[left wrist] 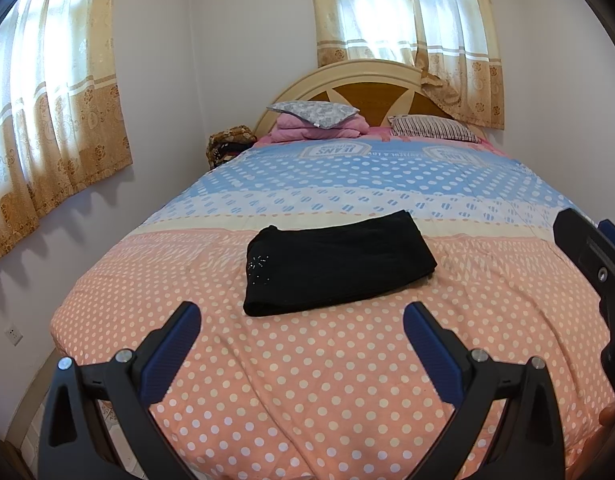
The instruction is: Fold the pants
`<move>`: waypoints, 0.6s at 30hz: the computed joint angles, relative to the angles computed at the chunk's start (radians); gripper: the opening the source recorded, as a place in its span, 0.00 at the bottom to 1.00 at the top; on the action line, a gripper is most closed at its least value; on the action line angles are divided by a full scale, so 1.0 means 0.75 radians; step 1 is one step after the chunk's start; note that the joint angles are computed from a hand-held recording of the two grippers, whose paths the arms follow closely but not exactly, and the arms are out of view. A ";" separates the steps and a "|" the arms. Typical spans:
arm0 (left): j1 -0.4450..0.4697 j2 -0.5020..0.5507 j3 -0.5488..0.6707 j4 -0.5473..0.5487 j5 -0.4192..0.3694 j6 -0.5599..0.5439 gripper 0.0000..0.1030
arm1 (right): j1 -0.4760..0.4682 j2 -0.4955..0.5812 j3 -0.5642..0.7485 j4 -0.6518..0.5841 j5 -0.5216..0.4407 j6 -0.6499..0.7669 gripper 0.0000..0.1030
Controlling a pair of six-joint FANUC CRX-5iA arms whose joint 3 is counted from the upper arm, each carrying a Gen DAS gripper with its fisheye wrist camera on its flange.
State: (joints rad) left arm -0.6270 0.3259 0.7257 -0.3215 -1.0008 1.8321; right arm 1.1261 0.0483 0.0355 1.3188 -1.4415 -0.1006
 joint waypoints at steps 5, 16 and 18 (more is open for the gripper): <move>0.003 0.001 0.002 0.005 -0.005 -0.005 1.00 | 0.001 -0.002 -0.002 -0.003 0.000 -0.002 0.71; 0.004 0.002 0.002 0.003 -0.007 -0.005 1.00 | 0.001 -0.008 -0.008 -0.012 0.006 -0.002 0.71; 0.005 0.003 0.001 0.002 -0.006 -0.004 1.00 | 0.001 -0.008 -0.009 -0.013 0.010 -0.002 0.71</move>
State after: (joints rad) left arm -0.6236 0.3278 0.7266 -0.3200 -1.0056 1.8287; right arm 1.1266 0.0420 0.0289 1.3092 -1.4344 -0.1018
